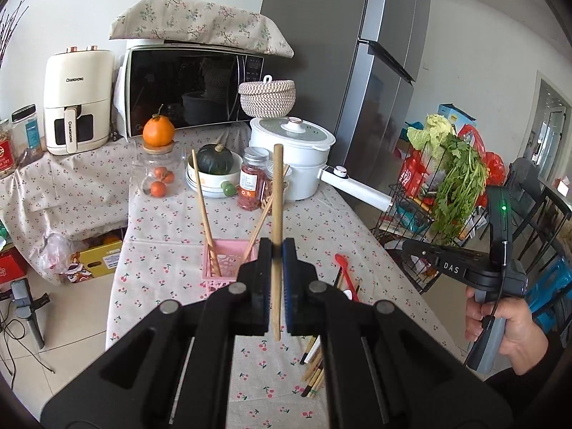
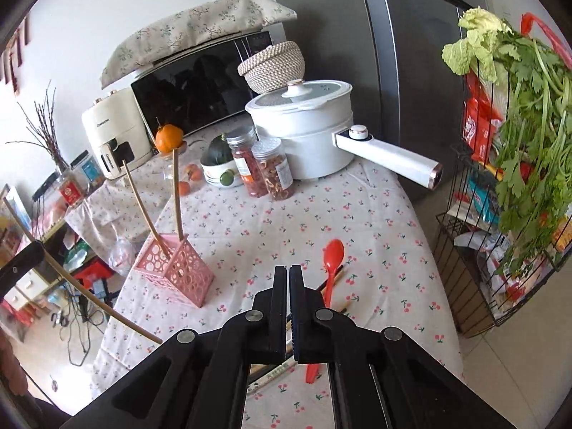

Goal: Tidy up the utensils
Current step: 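Lower the chopstick into the pink basket and open the left gripper while the right gripper lifts the red spoon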

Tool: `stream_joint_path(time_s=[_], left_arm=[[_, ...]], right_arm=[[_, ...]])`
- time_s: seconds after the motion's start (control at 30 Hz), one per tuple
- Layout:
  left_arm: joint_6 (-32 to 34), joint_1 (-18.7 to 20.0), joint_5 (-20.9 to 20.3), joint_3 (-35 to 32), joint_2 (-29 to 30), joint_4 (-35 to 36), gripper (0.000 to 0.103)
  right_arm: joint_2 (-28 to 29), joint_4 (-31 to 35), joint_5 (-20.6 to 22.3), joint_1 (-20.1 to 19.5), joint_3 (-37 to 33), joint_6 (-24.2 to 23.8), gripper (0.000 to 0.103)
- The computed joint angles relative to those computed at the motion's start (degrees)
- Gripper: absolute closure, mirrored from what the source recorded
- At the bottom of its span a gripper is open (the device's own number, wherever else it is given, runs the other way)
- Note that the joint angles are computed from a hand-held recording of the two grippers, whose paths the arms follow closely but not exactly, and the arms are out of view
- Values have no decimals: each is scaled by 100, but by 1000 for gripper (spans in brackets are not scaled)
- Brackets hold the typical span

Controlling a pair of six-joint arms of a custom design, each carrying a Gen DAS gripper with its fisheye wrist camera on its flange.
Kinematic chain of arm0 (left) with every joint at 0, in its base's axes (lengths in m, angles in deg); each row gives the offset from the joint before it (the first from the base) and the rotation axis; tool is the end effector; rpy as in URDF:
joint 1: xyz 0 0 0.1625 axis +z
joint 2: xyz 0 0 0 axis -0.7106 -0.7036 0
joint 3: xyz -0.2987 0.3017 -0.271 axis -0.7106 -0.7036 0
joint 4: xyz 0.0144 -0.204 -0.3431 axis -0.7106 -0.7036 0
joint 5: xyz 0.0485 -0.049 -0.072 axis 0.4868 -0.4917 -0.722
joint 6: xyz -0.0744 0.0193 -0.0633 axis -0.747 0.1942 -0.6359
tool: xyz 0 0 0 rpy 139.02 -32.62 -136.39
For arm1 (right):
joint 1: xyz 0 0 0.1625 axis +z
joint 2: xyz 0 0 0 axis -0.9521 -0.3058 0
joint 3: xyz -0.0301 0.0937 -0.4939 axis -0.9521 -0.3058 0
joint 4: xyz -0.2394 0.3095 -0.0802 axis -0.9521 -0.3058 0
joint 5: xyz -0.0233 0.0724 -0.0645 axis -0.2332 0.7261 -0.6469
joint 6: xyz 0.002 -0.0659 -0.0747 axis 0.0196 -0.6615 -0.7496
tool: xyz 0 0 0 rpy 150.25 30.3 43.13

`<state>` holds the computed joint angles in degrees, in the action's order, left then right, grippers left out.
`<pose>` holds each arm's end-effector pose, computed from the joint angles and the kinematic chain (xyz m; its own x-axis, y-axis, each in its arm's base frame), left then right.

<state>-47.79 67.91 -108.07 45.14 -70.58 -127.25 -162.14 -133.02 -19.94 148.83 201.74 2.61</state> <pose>-0.3996 -0.3920 0.0665 -0.7944 0.3210 -0.5157 0.6005 0.5431 -0.5869 0.0148 -0.4441 0.3873 -0.8425 -0.0426 0.5369 -0.4173 0.6819 -0.6008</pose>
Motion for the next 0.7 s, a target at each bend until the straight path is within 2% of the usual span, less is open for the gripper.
stream_joint_path(time_s=[0.1,0.17,0.23,0.3,0.47,0.63,0.7], left_arm=[[-106,56,-97,-12,-36,115,96],[-212,107,-214,-46,-40,314,96],[-348,178,-392,-95,-49,579,96],[-492,247,-561,-150,-49,851,96],[-623,338,-754,-224,-26,1146,96],[-627,443,-833,-352,21,1281,96],[-614,495,-900,-404,38,1320,96]], right_arm=[[0,288,0,30,-149,-44,99],[103,555,-241,83,-308,-23,93],[249,944,-483,80,-530,16,67],[486,993,-798,65,-739,112,57],[1047,1484,-1293,-116,-1448,551,57],[1608,1779,-1740,-221,-2059,908,65],[1775,1941,-1824,-242,-2250,1022,66]])
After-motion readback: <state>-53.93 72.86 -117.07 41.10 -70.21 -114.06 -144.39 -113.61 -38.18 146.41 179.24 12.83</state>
